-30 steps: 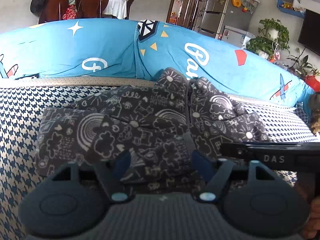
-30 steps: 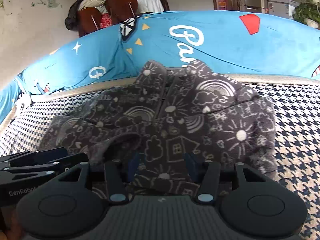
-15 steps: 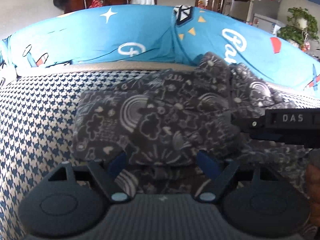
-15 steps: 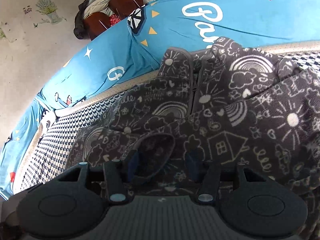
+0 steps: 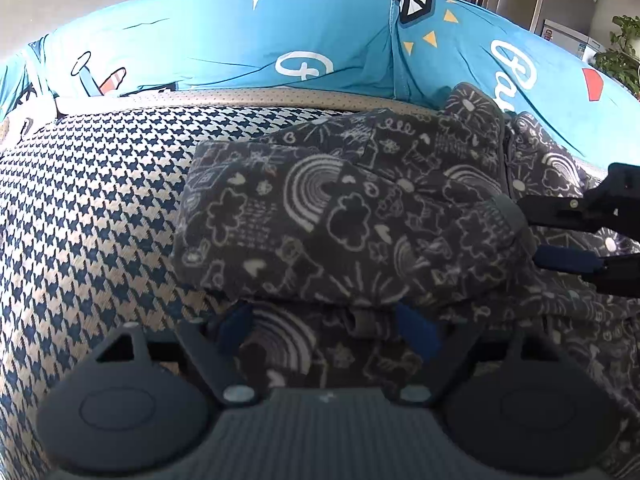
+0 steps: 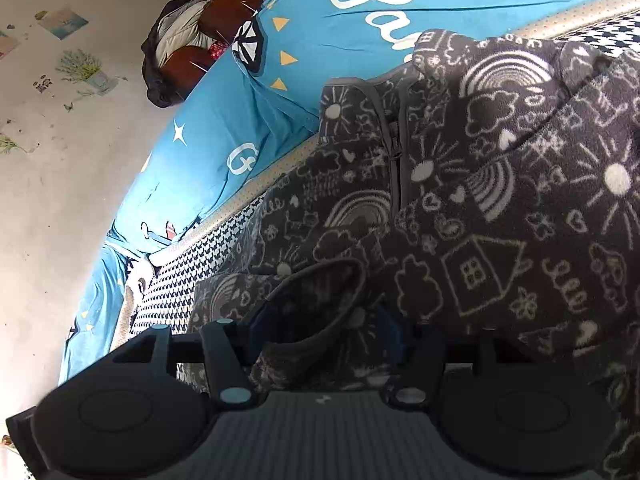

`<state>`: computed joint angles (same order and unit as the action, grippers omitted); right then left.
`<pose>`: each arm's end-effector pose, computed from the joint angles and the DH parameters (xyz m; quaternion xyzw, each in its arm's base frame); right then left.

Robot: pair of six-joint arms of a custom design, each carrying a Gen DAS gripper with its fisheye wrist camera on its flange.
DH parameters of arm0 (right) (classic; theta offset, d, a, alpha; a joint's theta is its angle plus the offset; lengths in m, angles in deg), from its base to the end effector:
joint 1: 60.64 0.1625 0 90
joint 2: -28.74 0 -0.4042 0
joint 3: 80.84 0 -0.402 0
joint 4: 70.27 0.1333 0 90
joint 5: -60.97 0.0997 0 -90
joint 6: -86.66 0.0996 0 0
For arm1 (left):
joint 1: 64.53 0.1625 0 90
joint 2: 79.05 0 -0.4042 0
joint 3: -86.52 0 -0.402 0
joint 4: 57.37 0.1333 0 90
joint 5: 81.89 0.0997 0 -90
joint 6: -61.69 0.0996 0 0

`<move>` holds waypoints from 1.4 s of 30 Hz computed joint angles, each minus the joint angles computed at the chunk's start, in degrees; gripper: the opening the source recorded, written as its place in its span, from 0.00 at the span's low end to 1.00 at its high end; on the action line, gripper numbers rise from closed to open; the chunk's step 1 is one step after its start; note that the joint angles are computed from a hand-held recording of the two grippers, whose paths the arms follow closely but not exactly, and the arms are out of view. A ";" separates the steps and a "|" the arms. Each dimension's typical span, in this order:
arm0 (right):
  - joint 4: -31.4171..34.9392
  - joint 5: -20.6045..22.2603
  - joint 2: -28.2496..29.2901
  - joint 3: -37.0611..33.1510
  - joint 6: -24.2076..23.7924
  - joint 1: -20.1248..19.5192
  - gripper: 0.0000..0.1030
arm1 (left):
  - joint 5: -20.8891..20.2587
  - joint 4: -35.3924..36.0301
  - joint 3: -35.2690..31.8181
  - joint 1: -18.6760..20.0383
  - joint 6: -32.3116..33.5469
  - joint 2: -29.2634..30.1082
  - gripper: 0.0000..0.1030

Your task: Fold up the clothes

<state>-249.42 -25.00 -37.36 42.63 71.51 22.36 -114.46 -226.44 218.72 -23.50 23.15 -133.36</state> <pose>0.0762 -0.5308 0.1615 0.0779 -0.9581 0.2750 0.0194 -0.1749 -0.4402 0.0462 0.0748 0.8738 -0.3388 0.3408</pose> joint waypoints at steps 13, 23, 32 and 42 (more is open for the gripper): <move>2.39 5.92 0.92 -1.33 4.02 -1.27 0.64 | -0.18 3.27 -0.86 -0.37 -1.86 0.11 0.81; -0.35 -2.75 2.91 -1.75 0.11 1.42 0.68 | -0.15 4.75 -1.09 -0.58 -2.82 0.12 0.82; -6.65 -5.91 6.88 -1.75 -8.90 3.79 0.19 | -0.03 6.97 -1.75 -0.75 -3.85 1.00 0.84; -42.18 -12.68 8.46 1.49 -18.97 9.18 0.07 | 0.68 7.57 -2.94 -0.66 -3.94 2.13 0.89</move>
<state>-291.60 -37.68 -28.90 44.11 52.54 31.53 -113.78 -218.87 215.78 -24.16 19.20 -131.23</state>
